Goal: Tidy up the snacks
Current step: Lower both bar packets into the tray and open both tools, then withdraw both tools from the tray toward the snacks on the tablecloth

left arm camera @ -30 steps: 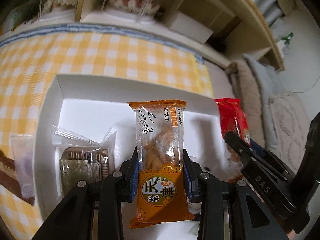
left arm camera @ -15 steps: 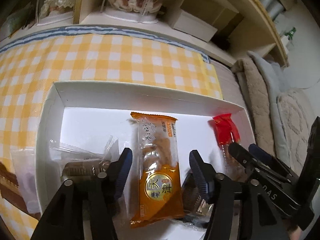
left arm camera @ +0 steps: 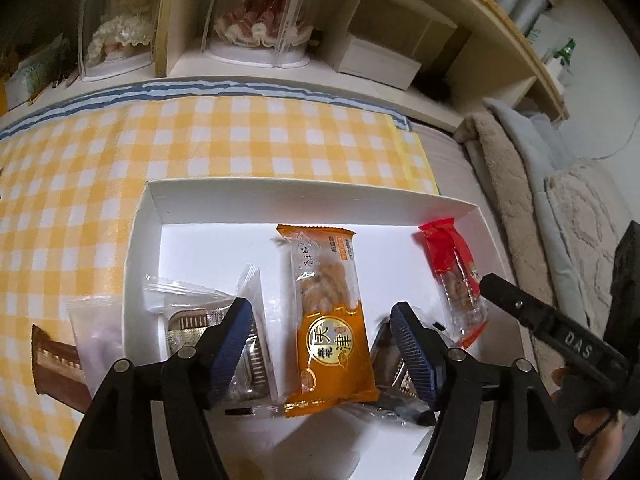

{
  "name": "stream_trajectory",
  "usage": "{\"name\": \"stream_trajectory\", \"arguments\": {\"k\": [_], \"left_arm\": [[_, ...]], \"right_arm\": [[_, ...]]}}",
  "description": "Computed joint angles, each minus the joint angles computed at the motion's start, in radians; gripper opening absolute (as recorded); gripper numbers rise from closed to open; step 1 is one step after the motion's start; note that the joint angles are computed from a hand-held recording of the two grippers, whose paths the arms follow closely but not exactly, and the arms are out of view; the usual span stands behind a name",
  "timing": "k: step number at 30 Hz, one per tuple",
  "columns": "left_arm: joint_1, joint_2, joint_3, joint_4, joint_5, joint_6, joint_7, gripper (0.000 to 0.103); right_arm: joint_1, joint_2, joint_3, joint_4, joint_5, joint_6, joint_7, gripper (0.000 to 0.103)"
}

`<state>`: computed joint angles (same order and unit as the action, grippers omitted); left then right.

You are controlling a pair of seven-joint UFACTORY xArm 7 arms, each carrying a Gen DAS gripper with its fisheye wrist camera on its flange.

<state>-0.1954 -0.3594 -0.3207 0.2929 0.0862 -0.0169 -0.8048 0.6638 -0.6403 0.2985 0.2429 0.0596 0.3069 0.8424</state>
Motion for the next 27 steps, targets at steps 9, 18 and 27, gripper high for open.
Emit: {"name": "stream_trajectory", "arguments": {"k": [9,18,27], "left_arm": [[-0.039,-0.05,0.03,-0.018,-0.012,0.032,0.012,0.07],[-0.03,-0.115,0.001,-0.024,0.002,0.083,-0.021,0.08],[-0.083,-0.275,0.019,-0.063,0.004,0.192,-0.044,0.1]], "right_arm": [[0.046,0.082,-0.029,0.009,0.045,-0.063,-0.049,0.057],[-0.006,-0.047,0.056,0.027,-0.027,0.073,0.02,0.059],[0.004,-0.208,0.112,0.033,-0.096,0.256,0.068,0.098]]}}
